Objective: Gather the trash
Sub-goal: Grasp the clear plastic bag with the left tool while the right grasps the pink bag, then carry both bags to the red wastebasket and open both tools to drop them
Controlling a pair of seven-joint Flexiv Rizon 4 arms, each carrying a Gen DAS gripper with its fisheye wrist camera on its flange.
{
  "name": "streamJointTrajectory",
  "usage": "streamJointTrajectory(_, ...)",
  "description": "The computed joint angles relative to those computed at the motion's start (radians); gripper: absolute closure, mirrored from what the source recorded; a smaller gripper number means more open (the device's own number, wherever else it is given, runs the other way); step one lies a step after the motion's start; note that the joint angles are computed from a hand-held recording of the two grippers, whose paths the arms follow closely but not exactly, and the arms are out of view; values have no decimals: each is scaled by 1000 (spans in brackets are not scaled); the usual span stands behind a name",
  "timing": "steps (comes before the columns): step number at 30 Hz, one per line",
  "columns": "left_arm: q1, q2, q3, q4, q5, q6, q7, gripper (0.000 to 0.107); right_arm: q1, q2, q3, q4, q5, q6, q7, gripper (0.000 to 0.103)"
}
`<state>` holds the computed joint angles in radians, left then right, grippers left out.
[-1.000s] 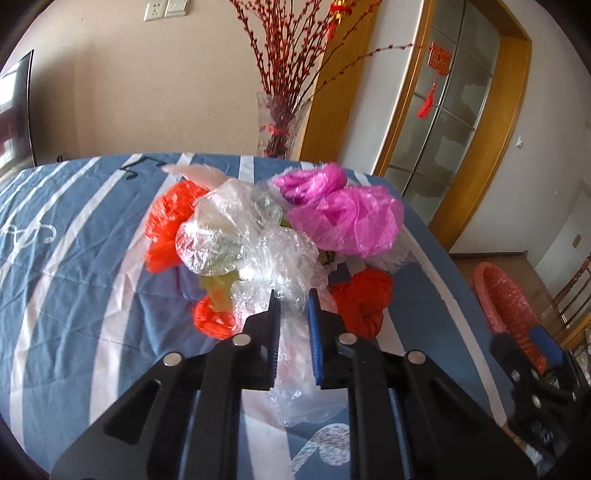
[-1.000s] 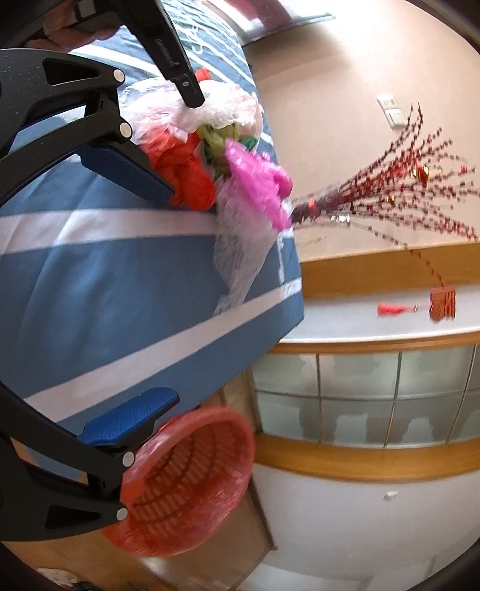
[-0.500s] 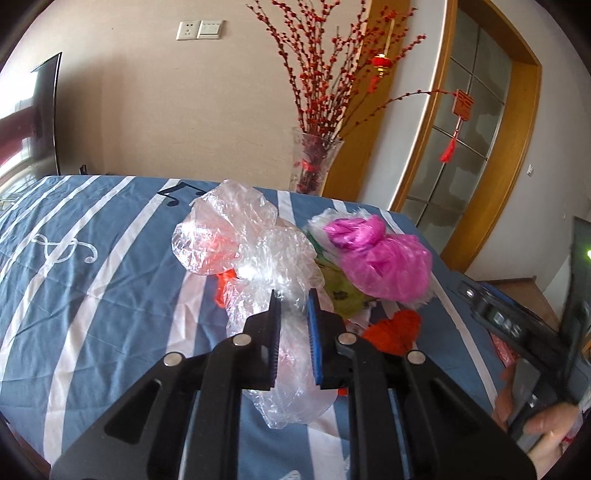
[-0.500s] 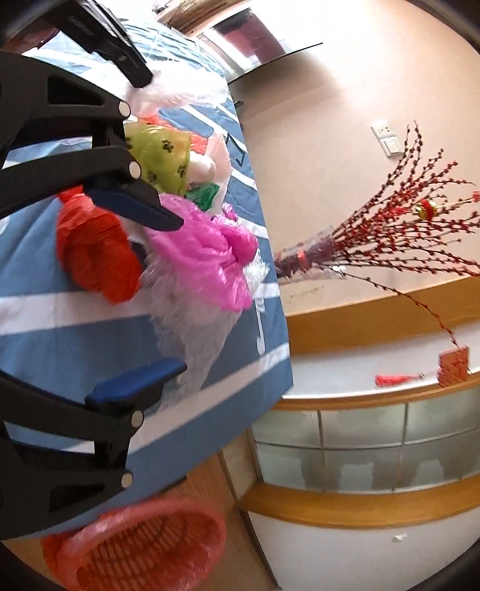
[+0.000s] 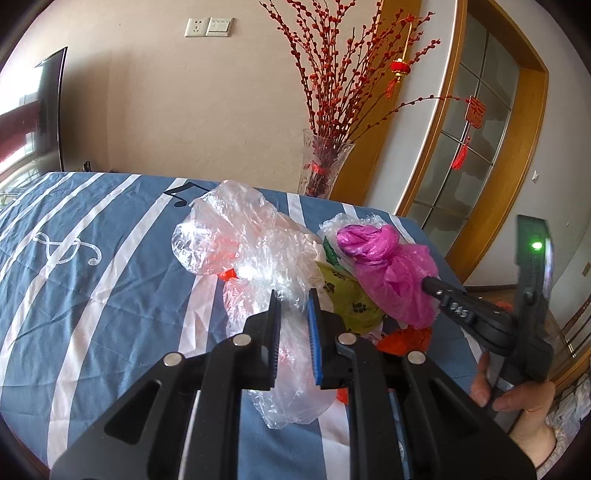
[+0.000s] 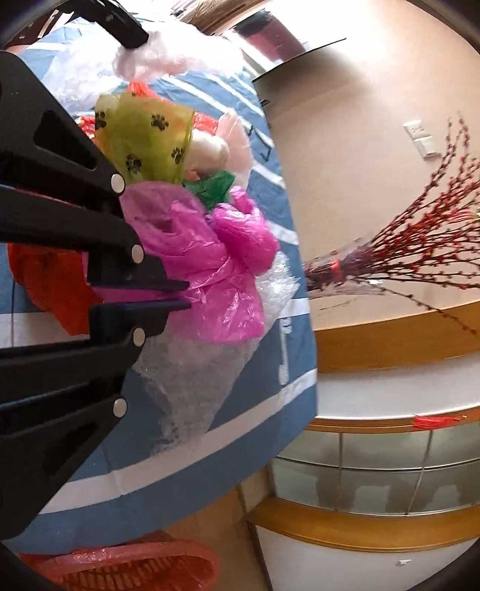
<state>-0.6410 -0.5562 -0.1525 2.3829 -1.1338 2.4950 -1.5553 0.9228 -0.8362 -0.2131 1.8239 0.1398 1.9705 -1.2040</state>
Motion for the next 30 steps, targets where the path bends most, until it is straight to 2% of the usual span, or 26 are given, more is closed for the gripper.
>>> streamJointTrajectory(3, 2, 0, 0, -2, 13, -4, -5, 92, 6, 18, -4, 29, 19, 53, -22, 100)
streamJointTrajectory(9, -11, -1, -2, -18, 22, 0, 16, 92, -35, 78, 41, 90, 76, 137, -75, 101)
streamJointTrajectory(19, -30, -24, -17, -123, 79, -23, 97, 92, 1, 160, -1, 185, 310, 248, -259, 101)
streamJointTrajectory(26, -24, -83, -22, -261, 214, -119, 123, 92, -20, 188, -13, 224, 475, 287, -369, 101)
streamJointTrajectory(30, -31, -122, -11, -345, 282, -184, 126, 92, -59, 187, -3, 235, 544, 302, -411, 101)
